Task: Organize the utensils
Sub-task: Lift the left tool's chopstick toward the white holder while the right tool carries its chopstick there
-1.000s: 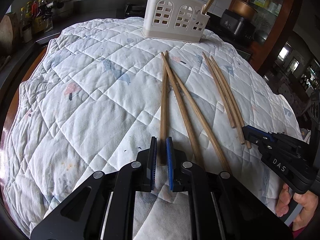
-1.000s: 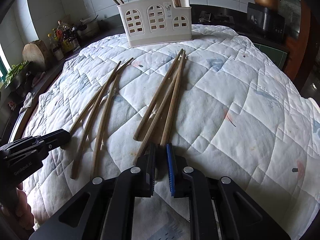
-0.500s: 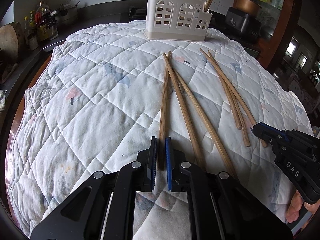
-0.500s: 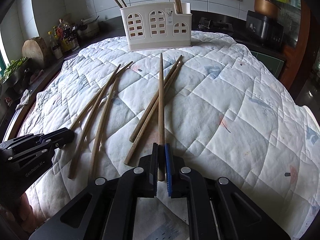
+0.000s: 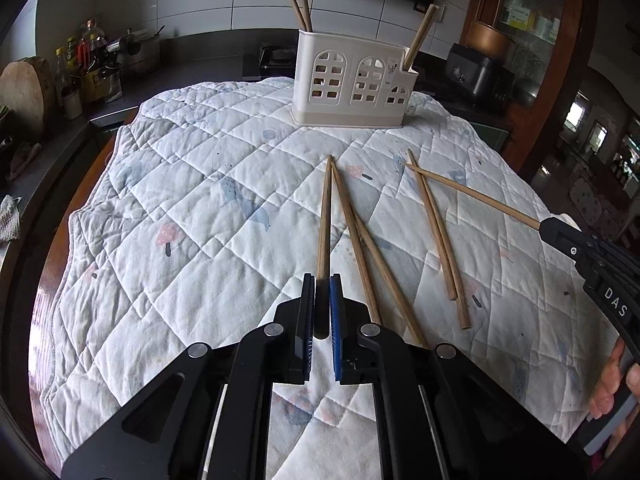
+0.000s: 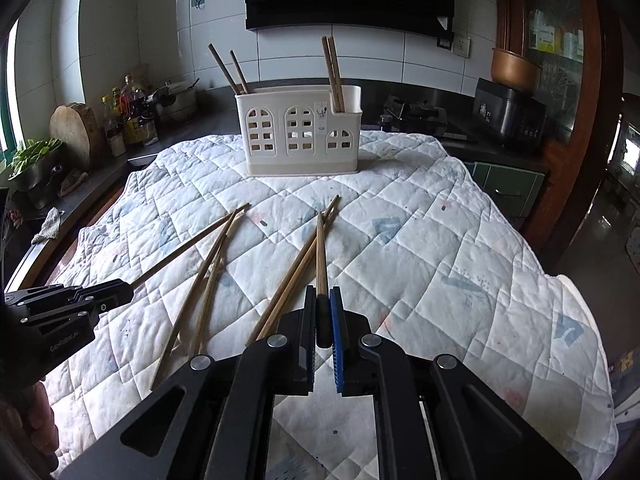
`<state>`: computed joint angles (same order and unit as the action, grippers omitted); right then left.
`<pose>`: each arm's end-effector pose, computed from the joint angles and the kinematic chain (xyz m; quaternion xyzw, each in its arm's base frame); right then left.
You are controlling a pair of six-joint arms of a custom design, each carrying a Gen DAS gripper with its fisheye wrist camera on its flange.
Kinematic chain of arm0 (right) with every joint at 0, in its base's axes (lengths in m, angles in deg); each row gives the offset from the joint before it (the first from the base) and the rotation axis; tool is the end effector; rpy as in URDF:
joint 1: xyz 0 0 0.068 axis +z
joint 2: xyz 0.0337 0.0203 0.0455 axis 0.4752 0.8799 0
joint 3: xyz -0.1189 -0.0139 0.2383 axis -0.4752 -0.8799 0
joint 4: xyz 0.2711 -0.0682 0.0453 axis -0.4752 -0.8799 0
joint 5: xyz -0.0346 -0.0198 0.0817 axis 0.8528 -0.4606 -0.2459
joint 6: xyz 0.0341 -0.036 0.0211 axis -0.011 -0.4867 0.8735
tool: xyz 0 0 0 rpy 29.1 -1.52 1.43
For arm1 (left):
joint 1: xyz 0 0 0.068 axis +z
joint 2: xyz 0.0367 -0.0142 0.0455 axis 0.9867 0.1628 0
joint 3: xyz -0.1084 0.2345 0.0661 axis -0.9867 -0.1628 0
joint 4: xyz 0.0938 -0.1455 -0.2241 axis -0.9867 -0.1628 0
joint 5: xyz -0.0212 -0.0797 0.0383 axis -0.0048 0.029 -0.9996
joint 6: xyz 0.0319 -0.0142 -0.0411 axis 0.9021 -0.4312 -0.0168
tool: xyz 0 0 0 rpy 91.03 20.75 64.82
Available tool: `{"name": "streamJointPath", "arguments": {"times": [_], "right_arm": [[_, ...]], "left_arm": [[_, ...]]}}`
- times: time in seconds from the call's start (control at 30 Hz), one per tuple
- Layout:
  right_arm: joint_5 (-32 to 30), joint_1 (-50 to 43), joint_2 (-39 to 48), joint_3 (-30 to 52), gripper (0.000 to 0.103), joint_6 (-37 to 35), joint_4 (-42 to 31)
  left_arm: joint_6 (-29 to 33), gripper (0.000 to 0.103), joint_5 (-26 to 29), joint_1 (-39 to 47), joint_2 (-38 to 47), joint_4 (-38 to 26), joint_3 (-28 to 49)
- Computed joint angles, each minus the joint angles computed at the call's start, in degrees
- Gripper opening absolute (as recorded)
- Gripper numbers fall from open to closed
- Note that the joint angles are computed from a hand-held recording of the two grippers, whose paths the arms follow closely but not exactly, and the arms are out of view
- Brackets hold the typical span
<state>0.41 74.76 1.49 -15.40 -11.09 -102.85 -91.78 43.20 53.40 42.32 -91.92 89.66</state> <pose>0.2023 0.1897 0.2453 -0.1002 0.8954 0.0435 0.4317 0.2061 -0.0978 0.2163 -0.0118 0.9238 -0.0733 0.3756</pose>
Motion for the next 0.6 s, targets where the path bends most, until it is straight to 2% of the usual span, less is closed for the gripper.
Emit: {"name": "streamJointPath", "arguments": {"times": [0.33, 0.47, 0.6], "right_arm": [[-1.35, -4.34, -1.14, 7.49, 0.007, -8.13, -0.43], [-5.38, -7.29, -0.09, 10.97, 0.007, -10.4, -0.84], [-6.81, -8.29, 0.92, 13.93, 0.007, -12.19, -1.96]], "left_arm": [[4.75, 0.005, 4.08, 5.16, -0.21, -0.01, 7.11], [7.33, 0.005, 4.59, 6.35, 1.62, 0.62, 9.86], [7.82, 0.005, 10.59, 9.29, 2.65, -0.05, 10.65]]}}
